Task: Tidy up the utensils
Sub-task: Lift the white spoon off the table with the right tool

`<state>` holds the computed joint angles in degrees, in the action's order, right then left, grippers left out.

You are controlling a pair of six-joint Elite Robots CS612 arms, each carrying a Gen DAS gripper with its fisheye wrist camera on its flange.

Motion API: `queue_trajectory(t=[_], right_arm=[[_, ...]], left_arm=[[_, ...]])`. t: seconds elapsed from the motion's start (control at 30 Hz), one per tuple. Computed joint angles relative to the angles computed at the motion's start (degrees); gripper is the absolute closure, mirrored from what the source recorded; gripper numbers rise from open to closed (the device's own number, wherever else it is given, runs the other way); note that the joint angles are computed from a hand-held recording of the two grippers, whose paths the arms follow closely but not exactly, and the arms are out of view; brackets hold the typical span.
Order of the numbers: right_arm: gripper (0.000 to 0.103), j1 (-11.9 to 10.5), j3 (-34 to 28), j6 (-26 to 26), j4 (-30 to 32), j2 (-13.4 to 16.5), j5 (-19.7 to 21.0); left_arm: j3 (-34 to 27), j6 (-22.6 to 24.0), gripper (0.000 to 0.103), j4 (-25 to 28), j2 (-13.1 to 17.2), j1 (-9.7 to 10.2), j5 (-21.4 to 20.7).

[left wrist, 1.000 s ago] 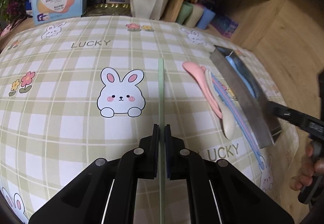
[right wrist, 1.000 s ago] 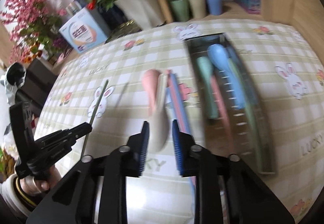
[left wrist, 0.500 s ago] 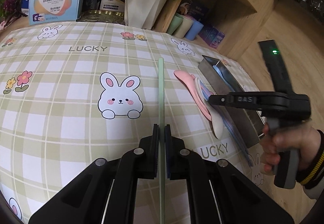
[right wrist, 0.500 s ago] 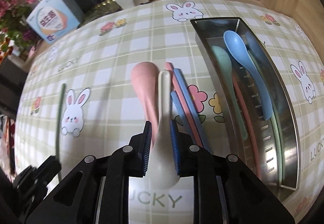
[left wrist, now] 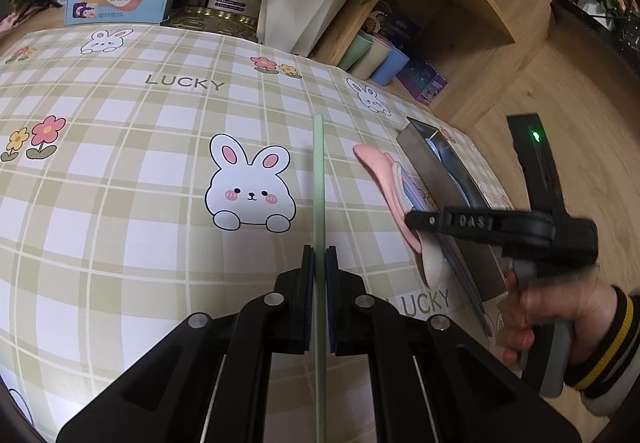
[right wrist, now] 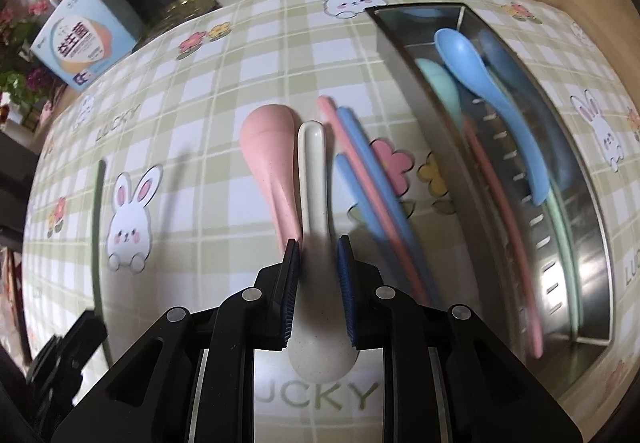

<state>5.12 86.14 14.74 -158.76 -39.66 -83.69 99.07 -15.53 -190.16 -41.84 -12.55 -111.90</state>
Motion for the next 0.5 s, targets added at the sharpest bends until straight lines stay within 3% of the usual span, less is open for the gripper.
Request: queue_trajectory(t=[0.17, 0.33, 0.5], right_arm=[[0.083, 0.40, 2.80, -2.24, -2.32, -1.09, 2.55], [0.085, 1.40, 4.56, -7.39, -3.74, -2.00, 1.83], [0.093, 0.90, 6.05, -6.40, -6.69, -2.73, 4.32]], left_arm=[[-0.10, -0.70, 0.098, 0.13, 0.08, 0.13, -0.12], [-0.04, -0.50, 0.098, 0.26, 0.11, 0.08, -0.27], [0.17, -0.73, 0.098, 0.26, 0.16, 0.08, -0.14]])
